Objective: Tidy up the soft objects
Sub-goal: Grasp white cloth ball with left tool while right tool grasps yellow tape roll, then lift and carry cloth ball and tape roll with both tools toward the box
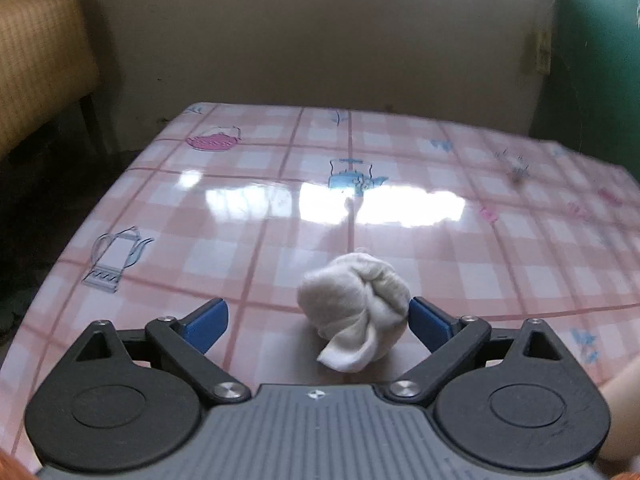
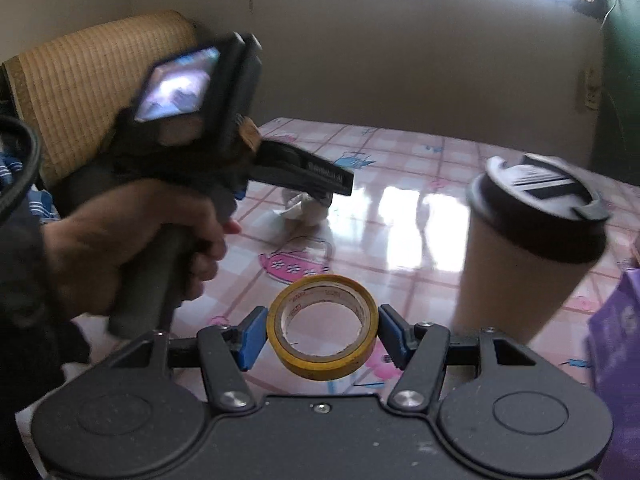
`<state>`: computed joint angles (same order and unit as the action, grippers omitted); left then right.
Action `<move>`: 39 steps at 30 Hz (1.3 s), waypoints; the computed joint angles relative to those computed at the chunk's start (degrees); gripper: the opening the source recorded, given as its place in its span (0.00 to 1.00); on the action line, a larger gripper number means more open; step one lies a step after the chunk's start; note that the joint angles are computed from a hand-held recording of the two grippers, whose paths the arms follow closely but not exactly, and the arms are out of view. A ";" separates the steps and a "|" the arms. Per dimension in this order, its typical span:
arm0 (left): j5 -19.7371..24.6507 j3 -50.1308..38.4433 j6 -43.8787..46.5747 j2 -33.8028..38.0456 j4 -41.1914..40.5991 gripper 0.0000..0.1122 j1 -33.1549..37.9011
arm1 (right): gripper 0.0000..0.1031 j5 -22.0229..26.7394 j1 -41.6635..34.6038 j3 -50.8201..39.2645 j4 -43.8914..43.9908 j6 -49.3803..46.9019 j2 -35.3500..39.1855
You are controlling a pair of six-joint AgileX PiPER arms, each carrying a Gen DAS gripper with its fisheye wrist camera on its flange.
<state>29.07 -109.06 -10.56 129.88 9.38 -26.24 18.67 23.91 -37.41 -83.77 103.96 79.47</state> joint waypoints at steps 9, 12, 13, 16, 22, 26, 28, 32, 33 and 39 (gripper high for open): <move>-3.03 7.62 3.27 -5.50 -2.79 0.30 0.66 | 0.69 2.31 0.77 1.09 2.98 -1.37 -4.15; -7.06 17.98 2.16 -13.63 -2.03 0.29 0.66 | 0.69 2.39 1.15 0.44 5.41 -3.47 -5.27; -7.75 20.71 0.27 -15.95 -0.25 0.29 0.43 | 0.69 3.12 2.05 0.66 4.92 -2.35 -5.74; -8.23 29.00 -2.36 -23.80 1.38 0.28 0.19 | 0.69 4.31 2.80 -0.47 10.56 -7.45 -7.77; -4.31 37.50 -16.97 -34.32 11.55 0.24 -2.69 | 0.69 5.85 2.31 -4.56 27.33 -23.70 -11.11; -4.27 41.21 -18.62 -39.08 12.16 0.24 -3.22 | 0.69 7.93 3.38 -6.81 31.98 -28.08 -11.79; -4.63 42.93 -19.81 -41.57 12.91 0.23 -3.69 | 0.69 9.72 4.40 -7.51 32.97 -29.20 -12.59; -3.29 42.75 -21.98 -43.07 15.02 0.23 -5.06 | 0.69 11.16 5.37 -8.43 34.40 -31.64 -13.36; -3.00 42.48 -22.03 -43.33 15.06 0.23 -5.31 | 0.69 11.56 5.67 -8.62 34.63 -31.96 -13.68; -1.91 43.91 -25.85 -46.46 17.93 0.23 -7.57 | 0.69 13.92 6.12 -9.93 37.06 -35.32 -15.45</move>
